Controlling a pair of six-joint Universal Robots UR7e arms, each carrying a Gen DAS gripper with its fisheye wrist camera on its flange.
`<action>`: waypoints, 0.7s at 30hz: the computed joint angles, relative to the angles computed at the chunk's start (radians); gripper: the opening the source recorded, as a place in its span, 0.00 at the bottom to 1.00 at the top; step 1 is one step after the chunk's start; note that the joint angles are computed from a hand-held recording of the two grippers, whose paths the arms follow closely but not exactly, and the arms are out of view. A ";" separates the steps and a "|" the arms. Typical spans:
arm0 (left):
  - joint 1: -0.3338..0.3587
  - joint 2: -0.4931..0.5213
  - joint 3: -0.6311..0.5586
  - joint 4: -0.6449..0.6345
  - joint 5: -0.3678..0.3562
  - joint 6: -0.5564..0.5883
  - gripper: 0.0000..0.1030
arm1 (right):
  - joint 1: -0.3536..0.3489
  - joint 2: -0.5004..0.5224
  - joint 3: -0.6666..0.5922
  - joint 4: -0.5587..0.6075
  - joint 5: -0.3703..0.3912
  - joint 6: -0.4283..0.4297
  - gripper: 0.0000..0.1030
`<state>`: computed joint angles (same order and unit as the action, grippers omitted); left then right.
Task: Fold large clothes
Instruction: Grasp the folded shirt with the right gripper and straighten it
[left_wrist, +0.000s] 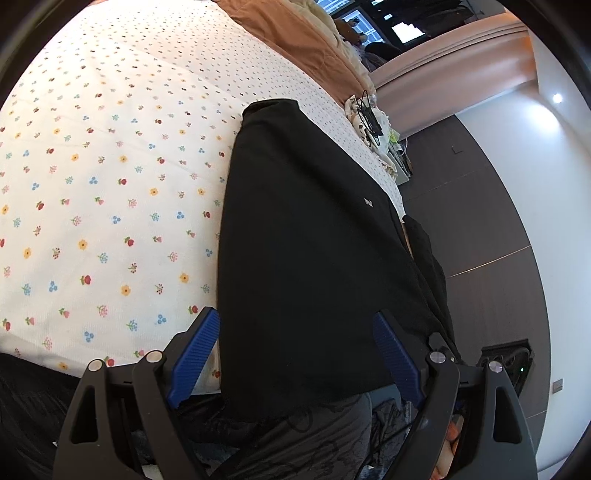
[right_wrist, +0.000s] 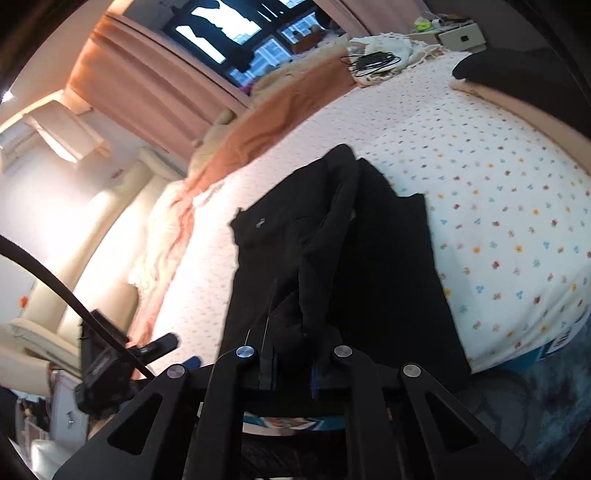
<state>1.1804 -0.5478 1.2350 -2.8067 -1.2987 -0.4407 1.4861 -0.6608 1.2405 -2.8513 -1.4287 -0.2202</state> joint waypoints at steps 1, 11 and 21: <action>-0.001 0.002 -0.002 0.001 0.006 0.003 0.83 | -0.016 -0.003 0.009 -0.001 0.027 0.004 0.08; 0.004 0.052 -0.052 0.033 0.049 0.022 0.83 | -0.155 0.019 0.013 0.049 0.121 0.085 0.06; 0.023 0.125 -0.175 0.082 -0.015 0.075 0.83 | -0.136 0.014 -0.054 0.172 0.112 0.060 0.11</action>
<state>1.2029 -0.4232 1.0602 -2.7252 -1.3136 -0.3658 1.3496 -0.6465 1.1867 -2.6796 -1.3166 -0.1600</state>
